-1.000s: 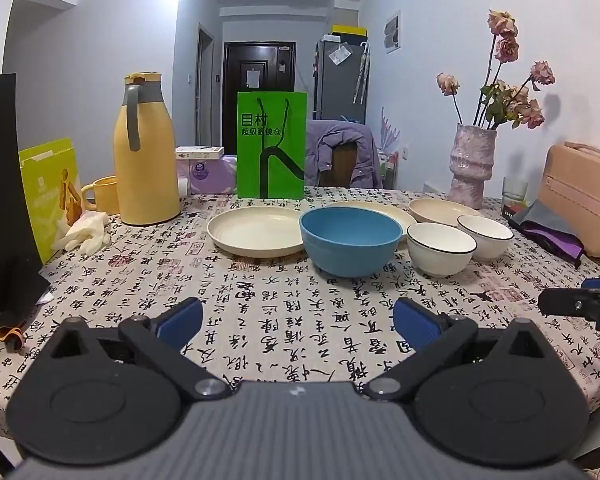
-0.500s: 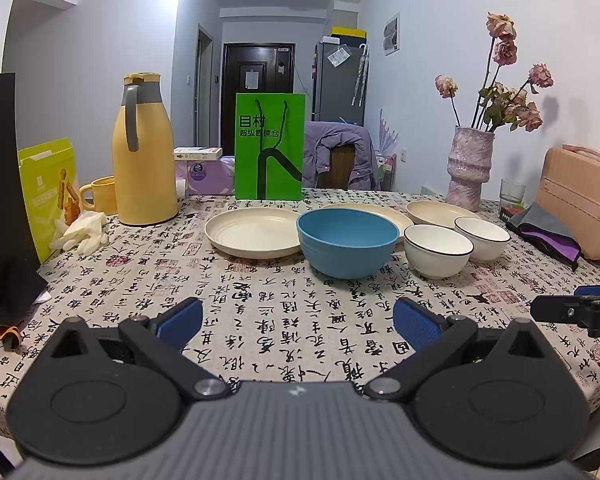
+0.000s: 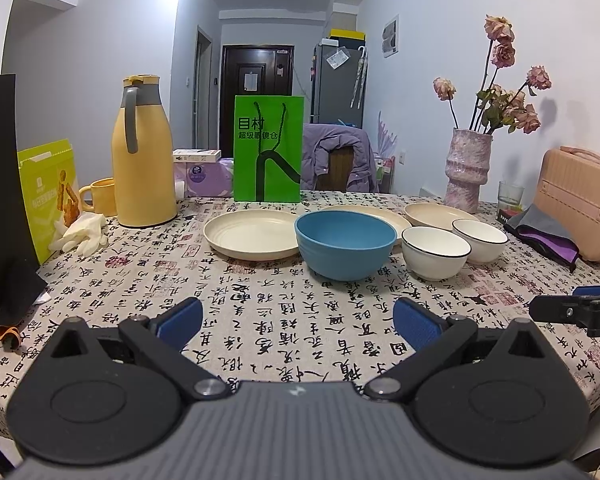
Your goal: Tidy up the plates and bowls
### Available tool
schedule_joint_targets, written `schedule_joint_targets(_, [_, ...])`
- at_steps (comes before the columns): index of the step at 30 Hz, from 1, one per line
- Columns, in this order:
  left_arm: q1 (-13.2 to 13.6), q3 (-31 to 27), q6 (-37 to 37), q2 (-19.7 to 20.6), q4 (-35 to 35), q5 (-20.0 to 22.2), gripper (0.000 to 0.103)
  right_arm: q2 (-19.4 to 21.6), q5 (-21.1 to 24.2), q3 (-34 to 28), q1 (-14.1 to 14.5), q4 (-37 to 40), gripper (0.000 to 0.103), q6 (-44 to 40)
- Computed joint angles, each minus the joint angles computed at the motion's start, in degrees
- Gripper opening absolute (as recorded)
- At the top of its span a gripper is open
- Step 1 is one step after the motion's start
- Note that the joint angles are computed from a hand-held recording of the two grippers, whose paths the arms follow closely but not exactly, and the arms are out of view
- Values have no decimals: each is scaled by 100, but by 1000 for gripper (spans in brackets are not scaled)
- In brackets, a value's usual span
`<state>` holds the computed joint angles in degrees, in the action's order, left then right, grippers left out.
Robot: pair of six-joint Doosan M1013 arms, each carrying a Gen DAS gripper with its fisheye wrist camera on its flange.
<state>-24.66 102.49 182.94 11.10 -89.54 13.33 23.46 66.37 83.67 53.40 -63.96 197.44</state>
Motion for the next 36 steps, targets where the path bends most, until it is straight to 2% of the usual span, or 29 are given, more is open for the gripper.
schedule_joint_targets(36, [-3, 58, 605, -35, -618, 39, 103, 20, 28, -65, 29, -17, 103, -34])
